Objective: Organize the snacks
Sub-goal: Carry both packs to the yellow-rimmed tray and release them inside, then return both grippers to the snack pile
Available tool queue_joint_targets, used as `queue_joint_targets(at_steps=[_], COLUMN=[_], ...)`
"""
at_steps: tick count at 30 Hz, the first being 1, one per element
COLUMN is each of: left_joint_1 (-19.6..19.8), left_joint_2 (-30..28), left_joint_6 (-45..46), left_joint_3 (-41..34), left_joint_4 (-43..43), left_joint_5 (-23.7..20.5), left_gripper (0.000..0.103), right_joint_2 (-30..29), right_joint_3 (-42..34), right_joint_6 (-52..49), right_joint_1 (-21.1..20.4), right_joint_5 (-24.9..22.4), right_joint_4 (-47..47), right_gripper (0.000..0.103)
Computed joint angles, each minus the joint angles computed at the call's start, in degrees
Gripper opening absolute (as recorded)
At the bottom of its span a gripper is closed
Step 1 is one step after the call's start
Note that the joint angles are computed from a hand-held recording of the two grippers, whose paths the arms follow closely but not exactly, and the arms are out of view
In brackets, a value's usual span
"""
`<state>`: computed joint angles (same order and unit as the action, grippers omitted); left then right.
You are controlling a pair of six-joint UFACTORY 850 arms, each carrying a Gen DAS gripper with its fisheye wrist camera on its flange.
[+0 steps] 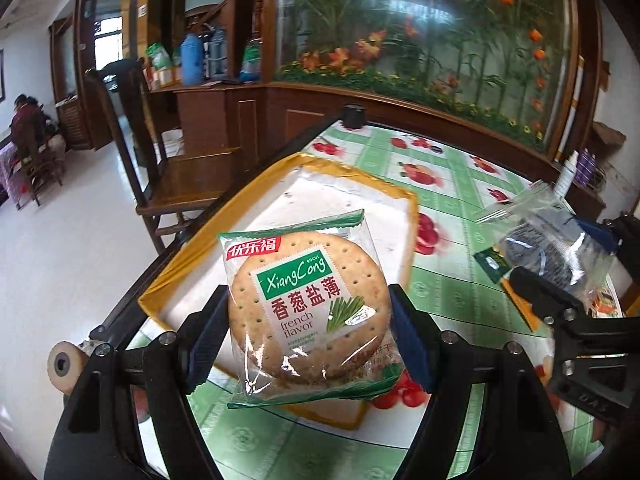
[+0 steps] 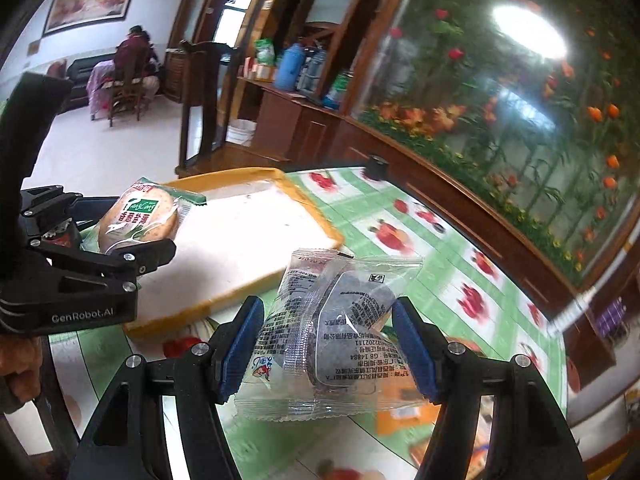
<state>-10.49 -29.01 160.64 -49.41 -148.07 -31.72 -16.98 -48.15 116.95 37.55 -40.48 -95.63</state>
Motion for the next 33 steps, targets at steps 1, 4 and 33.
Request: queue_joint_targets(at_steps=[1, 4, 33], left_joint_1=[0.30, 1.09, -0.56], left_joint_2=[-0.39, -1.44, -6.50], left_joint_6=[-0.26, -1.24, 17.27], left_joint_3=[-0.44, -1.71, -7.10], left_joint_4=[-0.02, 0.14, -24.64], left_joint_5=[0.31, 1.25, 6.49], left_gripper=[0.076, 0.076, 0.087], right_joint_2=[-0.80, -3.23, -15.16], right_joint_3=[-0.81, -3.29, -13.90], right_joint_6=[0.64, 3.49, 45.38], right_joint_1=[-0.45, -2.44, -14.50], right_joint_5=[1.15, 5.44, 21.17], right_joint_4=[-1.09, -4.90, -43.07], right_gripper=[0.068, 0.068, 0.083])
